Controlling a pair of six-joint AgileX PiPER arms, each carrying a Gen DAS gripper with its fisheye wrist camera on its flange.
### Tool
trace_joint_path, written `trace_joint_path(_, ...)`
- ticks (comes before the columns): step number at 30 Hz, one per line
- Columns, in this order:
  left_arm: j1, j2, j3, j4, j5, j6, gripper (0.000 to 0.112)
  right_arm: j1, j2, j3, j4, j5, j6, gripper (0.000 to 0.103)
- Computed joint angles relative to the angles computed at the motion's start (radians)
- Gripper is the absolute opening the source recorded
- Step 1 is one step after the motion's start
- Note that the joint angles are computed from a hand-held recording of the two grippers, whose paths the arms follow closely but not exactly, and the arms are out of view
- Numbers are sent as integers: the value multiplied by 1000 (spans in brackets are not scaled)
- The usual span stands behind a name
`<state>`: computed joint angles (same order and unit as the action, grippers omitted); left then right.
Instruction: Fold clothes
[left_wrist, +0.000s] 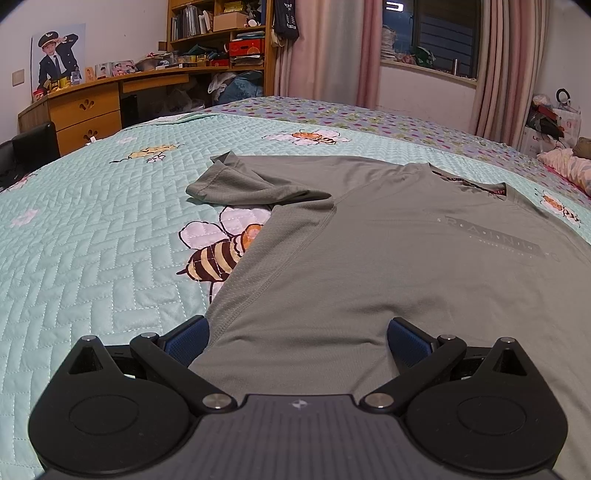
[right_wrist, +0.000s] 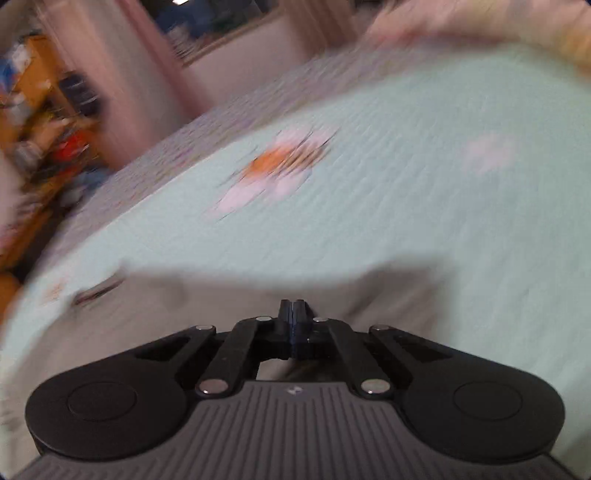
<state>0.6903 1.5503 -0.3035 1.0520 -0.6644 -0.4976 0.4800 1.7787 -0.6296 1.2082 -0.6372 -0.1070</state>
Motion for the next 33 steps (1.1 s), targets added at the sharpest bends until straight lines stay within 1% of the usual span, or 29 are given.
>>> trace_joint_path(1,1,1,-1,1,-1,-2,102,-4,-22,32,-2,-36,65,9)
trace_joint_path(3,-1,2,0,-7,-3,3,103,30,-93,134,-86,-109,265,12)
trace_joint_path(4,-3,2,1,-14,-2,8,103,52,-121,190,-140,-156,365,23)
trace_joint_path(5,-4,2,2,-20,-2,11,103,94,-139,246,-156,-220,438,35)
trace_joint_path(6,-6,2,3,-24,-1,14,103,133,-150,279,-133,-264,471,40)
trace_joint_path(7,-7,1,4,-30,-1,18,103,174,-167,329,-114,-303,538,52)
trace_joint_path(8,-10,0,6,-38,0,23,103,222,-181,381,-92,-346,616,58)
trace_joint_path(9,-15,-1,8,-50,3,31,103,269,-194,436,-80,-385,702,59)
trace_joint_path(10,-21,-3,11,-66,6,43,103,280,-193,469,-108,-384,772,59)
trace_joint_path(12,-30,-5,15,-88,11,60,103,273,-181,520,-219,-364,910,59)
trace_joint_path(15,-38,-8,19,-111,14,76,103,330,-149,532,-283,-375,994,61)
trace_joint_path(16,-39,-9,21,-118,14,82,103,341,-150,523,-283,-357,983,61)
trace_joint_path(18,-42,-10,24,-130,14,93,103,343,-150,522,-316,-351,1010,64)
trace_joint_path(20,-44,-10,24,-135,15,97,103,345,-149,532,-345,-359,1045,64)
trace_joint_path(21,-45,-11,25,-137,16,97,103,352,-144,550,-353,-383,1082,64)
trace_joint_path(23,-51,-12,27,-149,17,105,103,439,-114,595,-301,-460,1172,64)
trace_joint_path(24,-55,-12,29,-161,17,114,103,457,-94,601,-298,-484,1184,64)
trace_joint_path(26,-59,-14,32,-175,18,125,103,501,-86,588,-244,-487,1129,61)
trace_joint_path(27,-59,-14,33,-176,18,126,103,507,-93,572,-219,-465,1072,60)
trace_joint_path(28,-59,-14,33,-176,18,126,103,504,-99,558,-205,-444,1020,56)
trace_joint_path(30,-59,-14,33,-175,18,125,103,496,-94,553,-204,-435,1019,49)
trace_joint_path(31,-58,-15,33,-174,17,124,103,492,-86,552,-209,-437,1031,38)
trace_joint_path(32,-57,-16,34,-173,17,124,103,480,-77,569,-247,-446,1071,18)
trace_joint_path(33,-56,-15,34,-174,16,125,103,486,-69,583,-260,-454,1102,8)
